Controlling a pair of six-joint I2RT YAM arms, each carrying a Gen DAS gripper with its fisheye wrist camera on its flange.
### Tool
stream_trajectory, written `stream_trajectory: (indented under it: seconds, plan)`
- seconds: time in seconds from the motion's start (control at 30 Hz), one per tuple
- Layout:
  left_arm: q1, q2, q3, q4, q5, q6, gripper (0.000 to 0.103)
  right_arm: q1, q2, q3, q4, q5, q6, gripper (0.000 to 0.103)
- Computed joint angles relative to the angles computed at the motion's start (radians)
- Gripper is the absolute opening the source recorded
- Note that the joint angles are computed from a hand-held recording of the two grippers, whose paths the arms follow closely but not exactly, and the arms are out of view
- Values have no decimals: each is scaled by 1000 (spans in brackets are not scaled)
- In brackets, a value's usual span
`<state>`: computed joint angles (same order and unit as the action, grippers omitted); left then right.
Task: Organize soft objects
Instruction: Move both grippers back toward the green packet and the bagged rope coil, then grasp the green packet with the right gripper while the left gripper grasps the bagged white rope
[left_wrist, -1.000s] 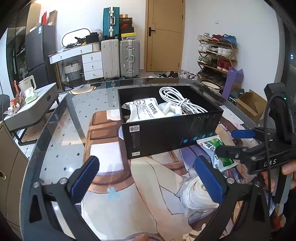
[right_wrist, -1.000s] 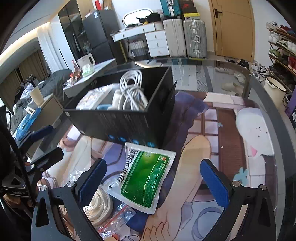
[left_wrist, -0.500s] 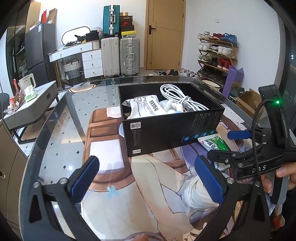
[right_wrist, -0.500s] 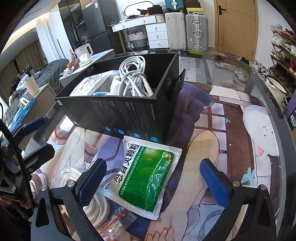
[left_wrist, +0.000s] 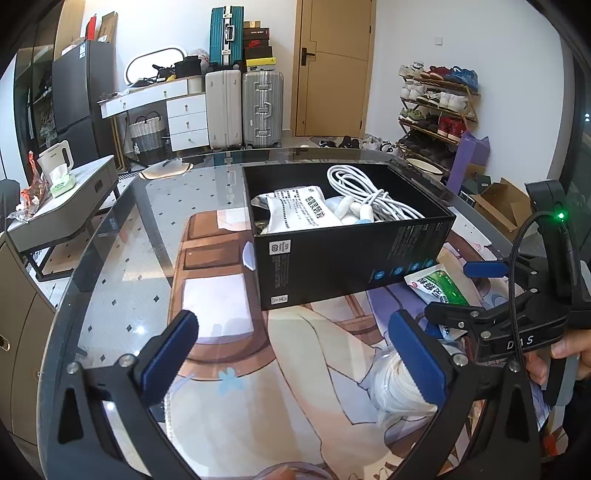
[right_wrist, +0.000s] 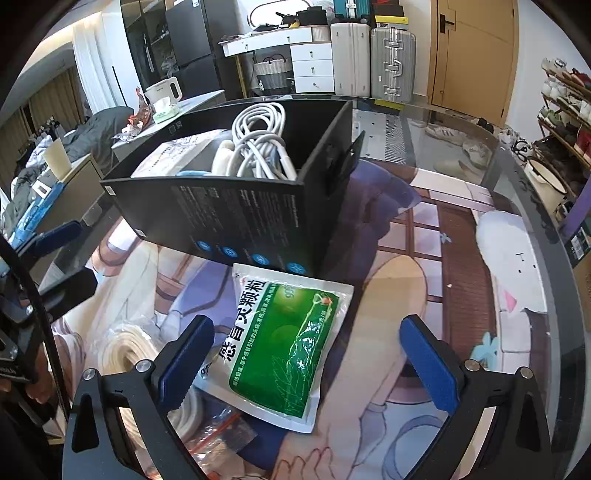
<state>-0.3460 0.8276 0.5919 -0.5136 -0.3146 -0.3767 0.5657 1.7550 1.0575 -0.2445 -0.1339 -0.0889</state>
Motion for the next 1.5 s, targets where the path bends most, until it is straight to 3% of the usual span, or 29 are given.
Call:
stream_trajectory:
  seconds: [0.23,0.37,0.53,0.7,0.8,1.3,1.5]
  plan:
    - [12,-2,-5,3,7,7,103,-12,-8,-9,3,-7,-5,100]
    - [20,-4,-12,7,11,10,103,-7,-13,-15,6,17,-12,95]
    - [29,-6,-14,8,16,14,103,-16,-31,-33,18,37,-20,75]
    - [30,-10,-16,6,17,16,103,-48,-57,-58,35,14,-16,47]
    - [26,-10,-13,3,18,13,103,-71,-72,-76,46,-14,-21,39]
    - [-60,-9,-1,-20,51,-13,103,-105,-275,-228,87,-117,-38,36]
    - [-90,-13,4,-27,118,-37,103,-108,-307,-254,83,-126,-38,36]
